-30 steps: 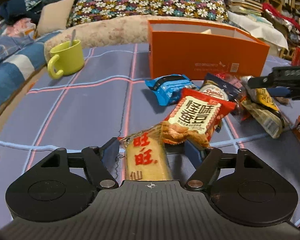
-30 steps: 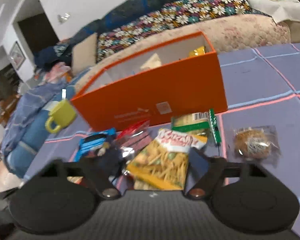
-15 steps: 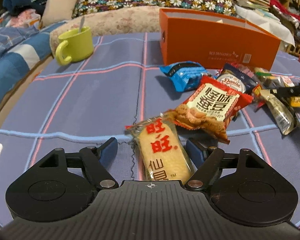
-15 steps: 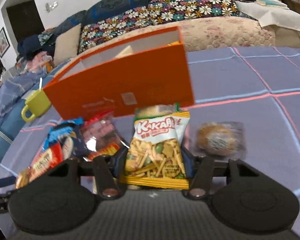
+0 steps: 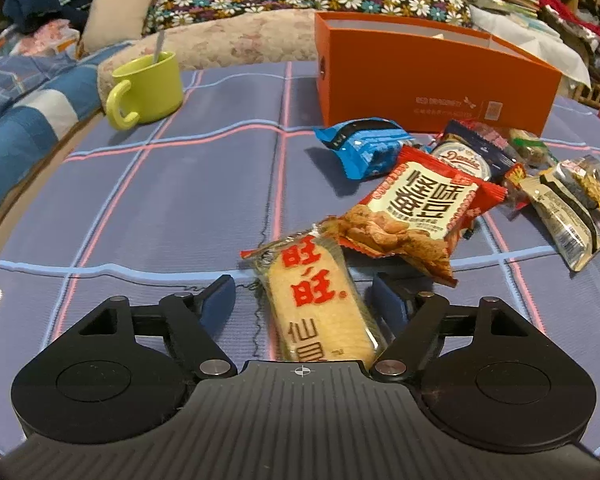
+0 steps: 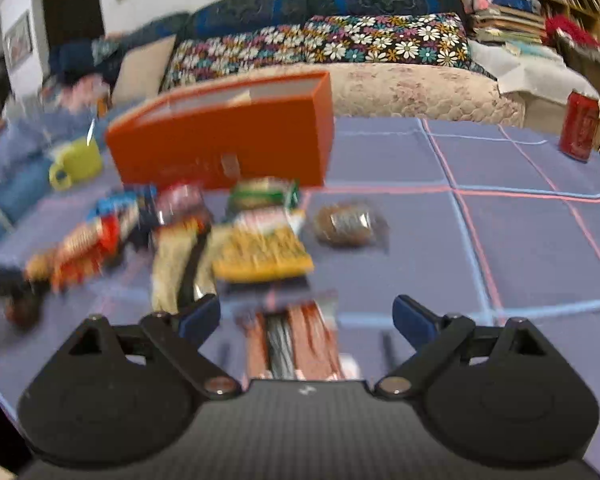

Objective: Organize snacks

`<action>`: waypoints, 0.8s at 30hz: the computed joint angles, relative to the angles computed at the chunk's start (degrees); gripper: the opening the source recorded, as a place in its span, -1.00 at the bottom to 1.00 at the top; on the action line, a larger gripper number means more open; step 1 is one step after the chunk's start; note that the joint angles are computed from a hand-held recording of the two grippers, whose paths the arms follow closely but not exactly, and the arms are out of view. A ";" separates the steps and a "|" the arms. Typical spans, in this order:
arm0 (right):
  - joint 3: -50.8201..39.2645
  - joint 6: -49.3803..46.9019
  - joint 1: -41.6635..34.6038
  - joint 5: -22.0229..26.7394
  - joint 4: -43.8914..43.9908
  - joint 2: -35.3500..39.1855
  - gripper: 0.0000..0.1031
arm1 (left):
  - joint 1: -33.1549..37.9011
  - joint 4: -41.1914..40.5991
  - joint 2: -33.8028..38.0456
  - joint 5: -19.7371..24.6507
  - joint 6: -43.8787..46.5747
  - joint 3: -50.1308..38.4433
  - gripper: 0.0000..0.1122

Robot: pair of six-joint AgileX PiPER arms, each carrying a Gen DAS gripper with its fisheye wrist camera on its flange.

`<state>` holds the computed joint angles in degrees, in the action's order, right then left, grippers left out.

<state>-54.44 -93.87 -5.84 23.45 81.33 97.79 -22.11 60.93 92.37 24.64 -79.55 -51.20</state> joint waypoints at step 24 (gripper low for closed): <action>2.96 2.03 -1.09 8.95 -1.64 -3.92 -0.13 | -0.12 -3.62 -7.01 -1.62 3.55 3.12 -1.00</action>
<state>-51.48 -91.84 -6.94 32.40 79.69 93.87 -22.23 57.31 85.36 23.01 -76.00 -48.08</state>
